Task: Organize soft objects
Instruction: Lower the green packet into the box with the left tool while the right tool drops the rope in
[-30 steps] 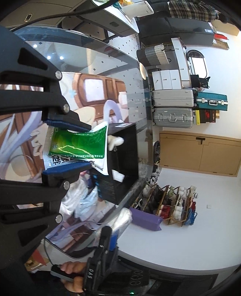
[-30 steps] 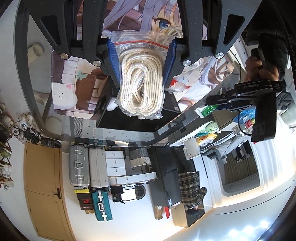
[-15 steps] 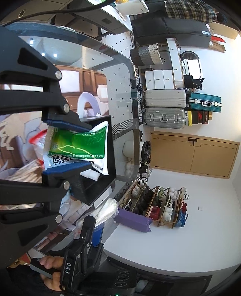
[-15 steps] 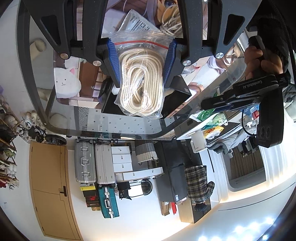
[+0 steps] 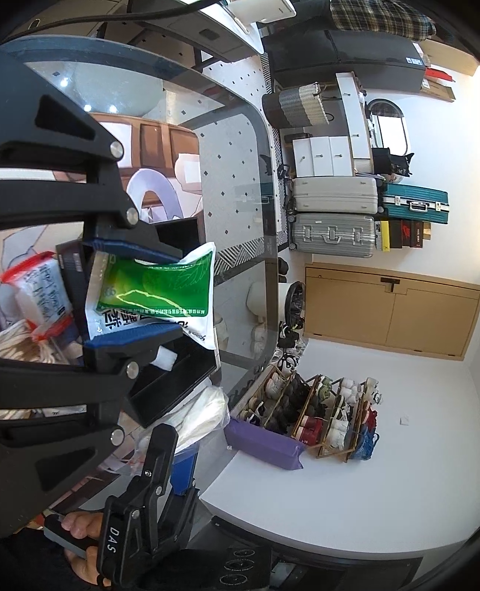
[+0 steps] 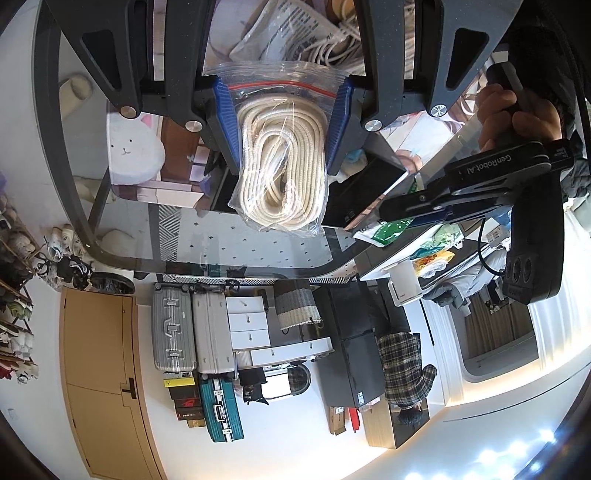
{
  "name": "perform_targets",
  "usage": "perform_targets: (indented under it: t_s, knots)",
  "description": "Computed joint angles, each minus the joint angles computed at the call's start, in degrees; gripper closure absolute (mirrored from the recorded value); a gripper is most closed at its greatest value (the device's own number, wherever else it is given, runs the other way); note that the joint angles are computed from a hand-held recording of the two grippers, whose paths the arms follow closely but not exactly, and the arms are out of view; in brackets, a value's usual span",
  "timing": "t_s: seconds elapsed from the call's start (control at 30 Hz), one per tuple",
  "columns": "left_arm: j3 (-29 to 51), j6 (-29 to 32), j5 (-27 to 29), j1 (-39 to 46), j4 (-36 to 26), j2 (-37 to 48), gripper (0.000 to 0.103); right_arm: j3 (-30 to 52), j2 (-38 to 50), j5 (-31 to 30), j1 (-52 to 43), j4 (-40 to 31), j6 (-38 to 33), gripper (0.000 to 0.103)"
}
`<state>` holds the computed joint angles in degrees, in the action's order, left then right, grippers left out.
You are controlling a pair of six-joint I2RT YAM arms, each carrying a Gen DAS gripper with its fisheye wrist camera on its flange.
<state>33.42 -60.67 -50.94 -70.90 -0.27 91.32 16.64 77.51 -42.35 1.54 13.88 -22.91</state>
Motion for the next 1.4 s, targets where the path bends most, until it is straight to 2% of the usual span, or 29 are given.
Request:
perform_targets:
  t_s: [0.23,0.63,1.03,1.2,1.27,1.3,1.33,1.37,1.4]
  knots:
    - [-0.67,4.20,3.39,4.27,4.99,1.83,0.071,3.45,6.34,3.10,4.75,3.50,2.40,0.059]
    - [-0.73,6.47,7.65,9.01,9.83,6.29,0.071,9.48,17.14,8.17,10.69,7.42,5.08,0.059]
    - [3.02,8.68,8.70,10.54,9.03,11.62,0.071,11.83,22.63,14.13,14.48,10.38,4.23,0.059]
    - [2.12,7.96,9.88,10.62,9.12,10.35,0.068,10.93,22.16,13.74,12.88,12.51,4.57,0.051]
    - [1.04,7.45,9.99,10.00,9.65,9.03,0.058,10.02,20.92,12.09,10.78,12.21,3.81,0.046]
    - [0.73,7.04,9.68,9.52,9.30,8.40,0.047,9.68,20.05,10.97,9.86,11.29,3.29,0.039]
    - [0.22,6.60,9.13,8.68,8.97,7.50,0.046,8.86,18.91,10.68,8.88,10.86,2.93,0.031]
    - [0.28,5.86,8.50,7.84,7.68,6.89,0.045,7.69,17.67,10.62,8.00,11.01,2.80,0.014]
    - [0.98,4.26,7.17,6.70,4.81,6.58,0.045,6.26,16.24,9.60,6.98,11.52,2.30,0.011]
